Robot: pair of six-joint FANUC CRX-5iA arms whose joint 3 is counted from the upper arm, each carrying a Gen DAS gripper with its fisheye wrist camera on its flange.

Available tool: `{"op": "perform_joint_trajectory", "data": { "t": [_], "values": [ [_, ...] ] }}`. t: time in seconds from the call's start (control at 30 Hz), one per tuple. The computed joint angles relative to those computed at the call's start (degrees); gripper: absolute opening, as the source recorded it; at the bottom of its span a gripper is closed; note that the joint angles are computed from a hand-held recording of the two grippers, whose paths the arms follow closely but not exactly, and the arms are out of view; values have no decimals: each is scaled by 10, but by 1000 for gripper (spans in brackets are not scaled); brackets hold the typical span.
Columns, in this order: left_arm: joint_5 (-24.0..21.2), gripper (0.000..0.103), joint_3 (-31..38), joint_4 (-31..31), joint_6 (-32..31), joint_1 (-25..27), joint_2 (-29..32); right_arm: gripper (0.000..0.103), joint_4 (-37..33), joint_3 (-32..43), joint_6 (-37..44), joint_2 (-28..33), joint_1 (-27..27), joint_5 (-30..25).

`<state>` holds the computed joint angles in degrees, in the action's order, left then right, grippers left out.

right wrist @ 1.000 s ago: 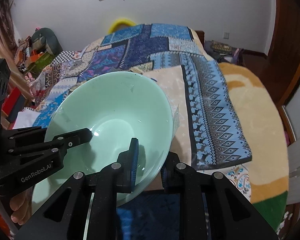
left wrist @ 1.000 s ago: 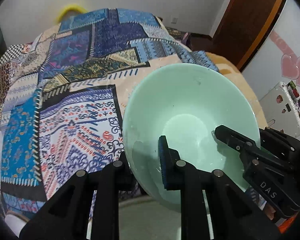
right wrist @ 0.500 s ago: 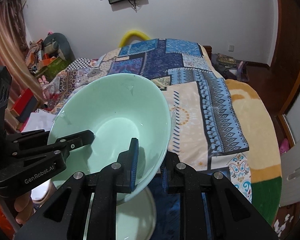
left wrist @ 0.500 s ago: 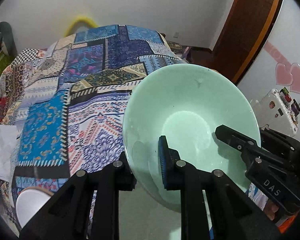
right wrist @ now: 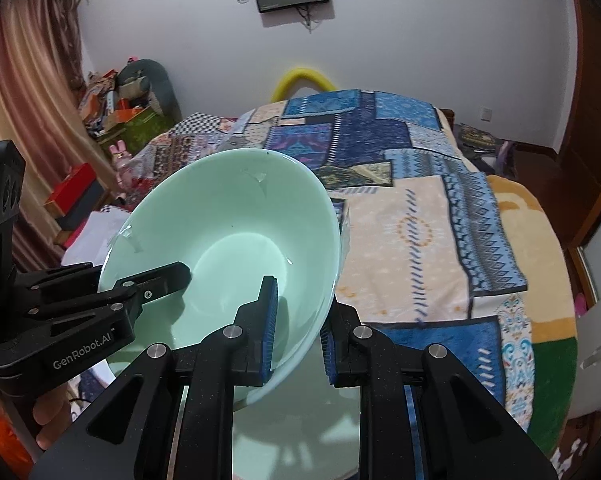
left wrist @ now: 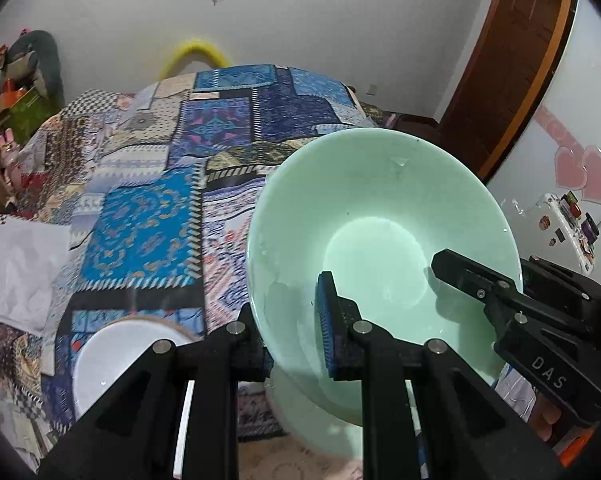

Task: Organize plates and bowls
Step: 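Carry the mint green bowl toward the plate stack with the left tool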

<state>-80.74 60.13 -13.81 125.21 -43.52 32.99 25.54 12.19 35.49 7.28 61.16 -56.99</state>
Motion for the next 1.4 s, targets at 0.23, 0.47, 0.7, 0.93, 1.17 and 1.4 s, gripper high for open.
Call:
{"op": "perform_joint_trajectory", "data": {
  "t": [0.23, 0.47, 0.7, 0.93, 1.17, 1.4],
  "values": [
    [32, 18, -126, -19, 34, 4, -90, 18, 1, 19, -1, 19, 26, 4],
    [42, 18, -216, -38, 62, 7, -158, 18, -18, 41, 8, 40, 45, 18],
    [46, 18, -283, -46, 88, 15, -204, 18, -47, 72, 30, 67, 56, 19],
    [54, 18, -336, -38, 101, 29, -232, 18, -81, 99, 50, 92, 60, 17],
    [66, 18, -385, -17, 103, 47, -248, 18, -123, 124, 76, 116, 58, 3],
    [73, 18, -414, 5, 96, 63, -250, 18, -153, 138, 85, 131, 56, -10]
  ]
}}
